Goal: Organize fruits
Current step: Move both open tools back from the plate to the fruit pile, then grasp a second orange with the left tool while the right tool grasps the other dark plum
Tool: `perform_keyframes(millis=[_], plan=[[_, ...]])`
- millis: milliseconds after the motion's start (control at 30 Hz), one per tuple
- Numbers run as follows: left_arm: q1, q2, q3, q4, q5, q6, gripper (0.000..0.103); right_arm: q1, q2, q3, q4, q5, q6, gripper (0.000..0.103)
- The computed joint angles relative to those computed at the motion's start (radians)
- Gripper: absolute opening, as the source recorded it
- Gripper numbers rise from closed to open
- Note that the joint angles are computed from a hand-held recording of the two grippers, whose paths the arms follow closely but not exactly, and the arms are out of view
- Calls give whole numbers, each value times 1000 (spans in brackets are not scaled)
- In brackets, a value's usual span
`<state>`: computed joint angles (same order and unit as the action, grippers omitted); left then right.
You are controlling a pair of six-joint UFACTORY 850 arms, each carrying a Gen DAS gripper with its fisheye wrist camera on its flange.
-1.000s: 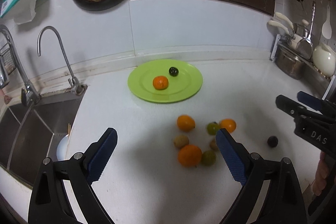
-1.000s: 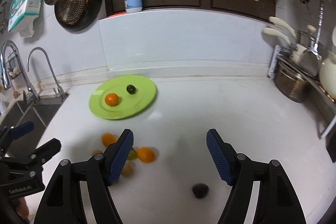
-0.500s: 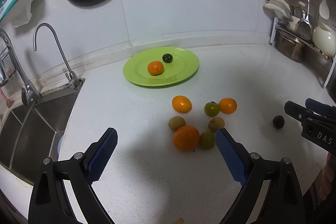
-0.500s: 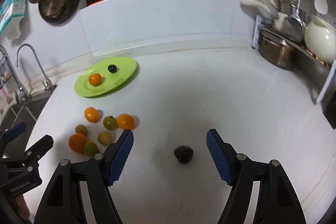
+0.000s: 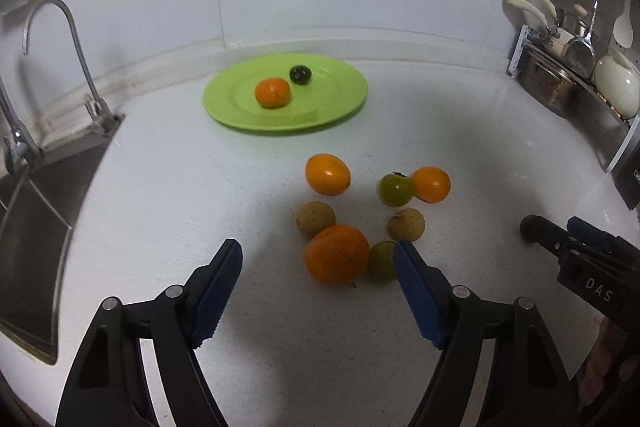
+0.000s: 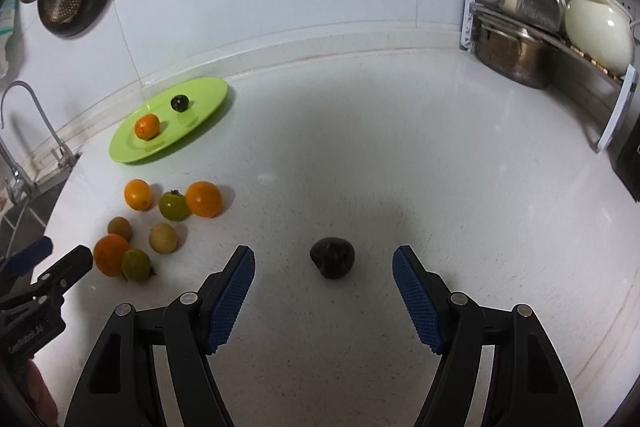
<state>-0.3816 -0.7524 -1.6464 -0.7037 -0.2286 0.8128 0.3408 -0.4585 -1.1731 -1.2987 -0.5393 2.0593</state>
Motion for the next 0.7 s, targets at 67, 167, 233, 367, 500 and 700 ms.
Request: perform_keyframes(millis=[67, 167, 233, 367, 500, 700], plan=[[0, -15, -19, 14, -16, -20, 71, -4, -10, -8, 14, -2, -8, 66], [5, -40, -53, 5, -56, -26, 65, -9, -23, -20, 43, 1, -32, 61], [7, -52, -69, -7, -74, -17, 61, -13, -33, -30, 70, 9, -53, 55], [14, -80, -111, -11, -142, -27, 52, -18, -45, -39, 94, 24, -80, 49], [14, -84, -117, -35, -151, -3, 46, -24, -52, -43, 111, 43, -104, 40], [12, -81, -109, -45, -140, 24, 39, -26, -58, -49, 108, 27, -110, 31]])
